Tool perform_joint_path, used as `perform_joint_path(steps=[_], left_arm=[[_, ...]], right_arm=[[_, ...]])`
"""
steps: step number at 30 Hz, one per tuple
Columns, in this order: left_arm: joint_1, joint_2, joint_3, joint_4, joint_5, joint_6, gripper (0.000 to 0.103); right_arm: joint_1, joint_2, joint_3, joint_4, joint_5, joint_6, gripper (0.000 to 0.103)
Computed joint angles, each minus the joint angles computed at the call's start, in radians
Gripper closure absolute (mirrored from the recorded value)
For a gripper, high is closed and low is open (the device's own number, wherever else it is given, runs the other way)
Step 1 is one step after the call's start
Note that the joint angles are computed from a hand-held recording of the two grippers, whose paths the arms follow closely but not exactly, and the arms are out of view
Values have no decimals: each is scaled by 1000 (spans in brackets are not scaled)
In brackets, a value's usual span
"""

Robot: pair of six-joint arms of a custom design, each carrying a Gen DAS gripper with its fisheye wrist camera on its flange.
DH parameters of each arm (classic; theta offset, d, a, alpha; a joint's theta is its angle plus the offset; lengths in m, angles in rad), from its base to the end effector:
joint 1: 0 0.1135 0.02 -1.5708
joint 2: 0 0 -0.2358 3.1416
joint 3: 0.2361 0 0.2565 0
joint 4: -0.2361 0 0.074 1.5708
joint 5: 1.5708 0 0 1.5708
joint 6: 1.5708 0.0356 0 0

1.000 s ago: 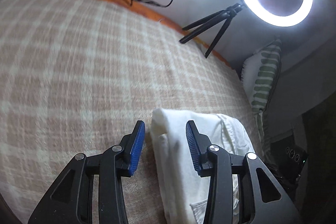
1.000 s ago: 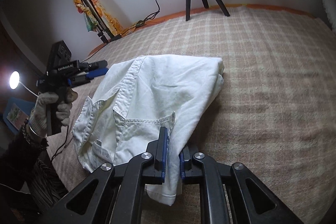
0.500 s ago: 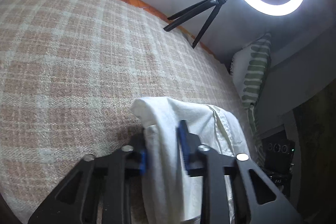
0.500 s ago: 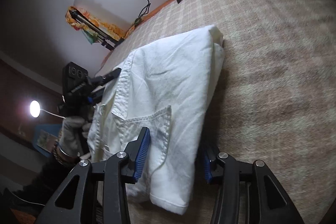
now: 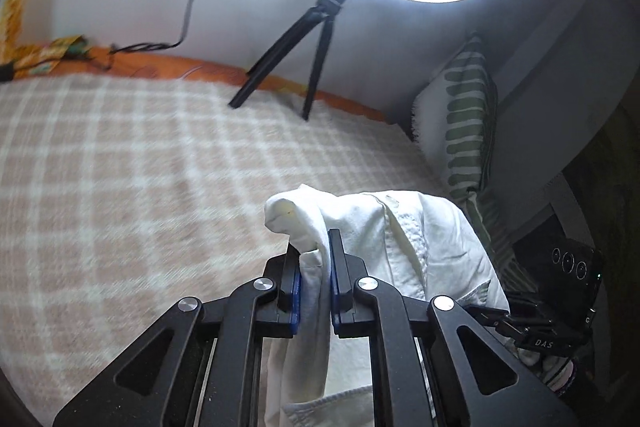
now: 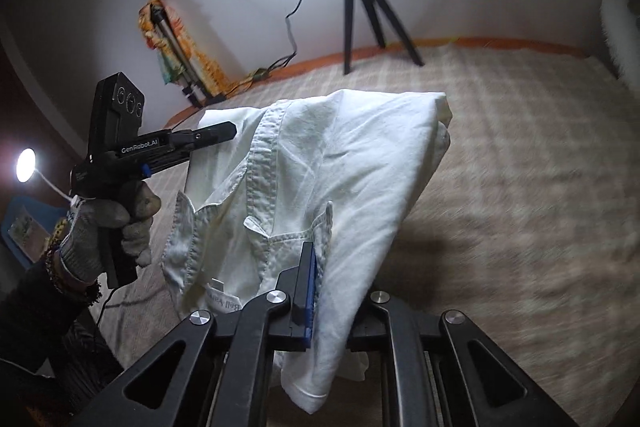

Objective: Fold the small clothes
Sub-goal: 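Lift the folded shirt with both tools and carry it toward the pillow, then lower the folded shirt onto the bed beside the pillow and open both tools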

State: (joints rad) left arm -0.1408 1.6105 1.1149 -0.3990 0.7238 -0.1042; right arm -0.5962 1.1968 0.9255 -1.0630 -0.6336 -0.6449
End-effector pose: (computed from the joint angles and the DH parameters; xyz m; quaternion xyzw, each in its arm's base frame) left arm 0.3336 -0.0711 0.2048 0.1336 0.8800 -0.3694 0.2671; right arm 0.1891 -0.1029 0.2241 -0.0597 0.9424 0.1865 0.2711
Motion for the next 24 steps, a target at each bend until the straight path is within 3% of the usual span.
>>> perform_joint_path(steps=[5, 14, 19, 24], left_arm=[[-124, 92, 122, 73, -66, -72, 94], [-277, 334, 383, 140, -174, -178, 94], [-335, 412, 468, 130, -284, -149, 94], [-358, 463, 527, 88, -376, -111, 94]], right_arm=[[-90, 117, 141, 25, 19, -33, 95], [-165, 463, 491, 93, 93, -30, 95], [-150, 594, 595, 148, 147, -23, 95], [-120, 656, 606, 221, 208, -35, 94]])
